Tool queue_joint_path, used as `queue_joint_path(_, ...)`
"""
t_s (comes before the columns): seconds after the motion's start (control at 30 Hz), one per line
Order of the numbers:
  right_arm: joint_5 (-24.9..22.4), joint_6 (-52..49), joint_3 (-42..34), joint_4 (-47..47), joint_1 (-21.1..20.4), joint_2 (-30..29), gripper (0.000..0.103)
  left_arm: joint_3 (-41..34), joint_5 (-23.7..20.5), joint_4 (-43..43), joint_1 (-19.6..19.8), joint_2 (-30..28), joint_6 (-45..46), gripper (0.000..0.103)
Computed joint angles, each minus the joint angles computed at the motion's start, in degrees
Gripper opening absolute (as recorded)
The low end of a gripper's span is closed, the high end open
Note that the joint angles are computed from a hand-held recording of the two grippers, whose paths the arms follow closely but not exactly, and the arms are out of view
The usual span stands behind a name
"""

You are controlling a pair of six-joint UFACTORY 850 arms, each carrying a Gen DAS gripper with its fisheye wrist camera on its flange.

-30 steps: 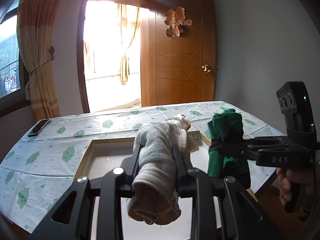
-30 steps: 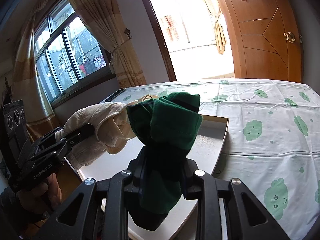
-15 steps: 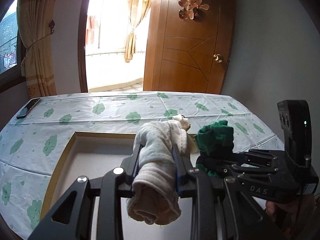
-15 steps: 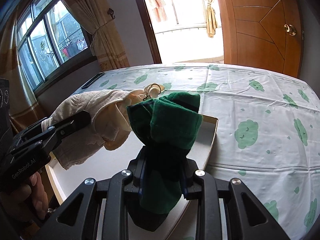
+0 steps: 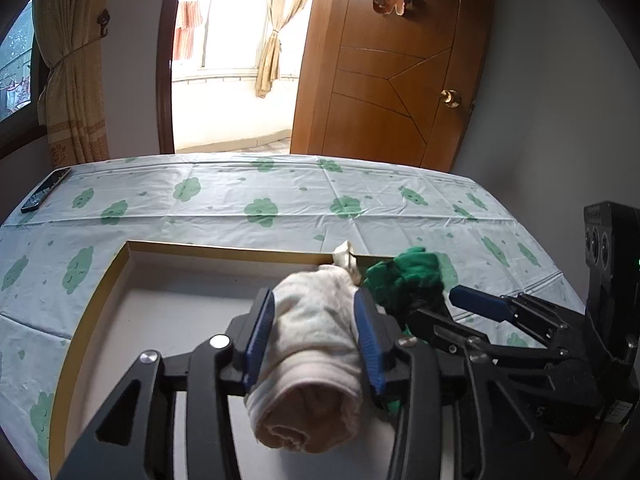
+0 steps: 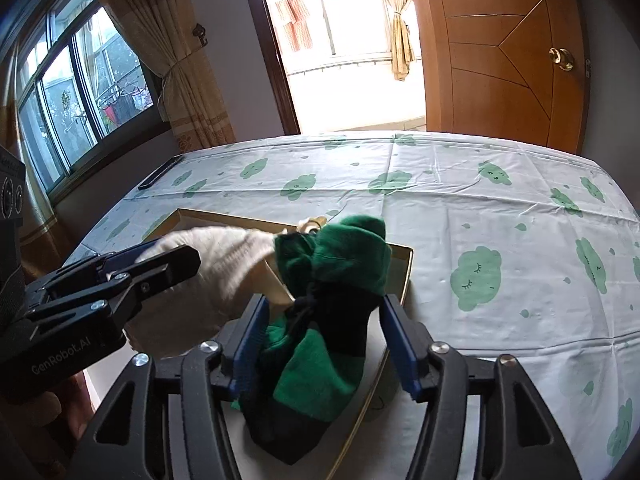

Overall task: Take underwear out of drawer
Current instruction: 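Lower both garments into the cardboard tray and open both tools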

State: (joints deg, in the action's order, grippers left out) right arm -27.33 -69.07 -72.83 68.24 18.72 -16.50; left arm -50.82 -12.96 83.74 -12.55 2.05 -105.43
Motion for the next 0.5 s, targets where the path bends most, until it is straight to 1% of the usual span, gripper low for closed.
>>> queue_joint_path(0.03,-0.28,-1.63,0.48,1.82,-0.26,0.35,0.064,0.00,-0.53,0.31,-0.22,0.10,0.20,0.045)
queue_joint_path(0.1,0.08,-3.39,1.60,3.71,-0.50,1.24,0.064,0.48,-1.41,4.24,-0.80,0.83,-2.74,0.047)
queue_joint_path(0.13,0.02,-4.45,2.18,4.85,-0.61,1.71,0.064,0.87,-1.52,5.72,-0.94,1.43,-4.11,0.050)
queue_joint_path(0.2,-0.59,-7.38,3.66,7.86,-0.96,2.83,0.066,1.85,-1.24,10.64,-1.25,2.74,-8.91,0.056)
queue_joint_path(0.23,-0.75,-8.81,4.56,9.52,-1.17,3.51,0.067,2.34,-1.39,13.20,-1.53,3.35,-11.26,0.057)
queue_joint_path(0.3,-1.52,-11.21,6.31,12.76,-1.68,4.77,0.072,3.28,-1.88,17.29,-2.21,4.41,-14.70,0.057)
queue_joint_path(0.5,-5.83,-14.85,11.28,17.20,-2.88,8.73,0.073,6.24,-3.52,24.64,-4.85,7.18,-20.62,0.058)
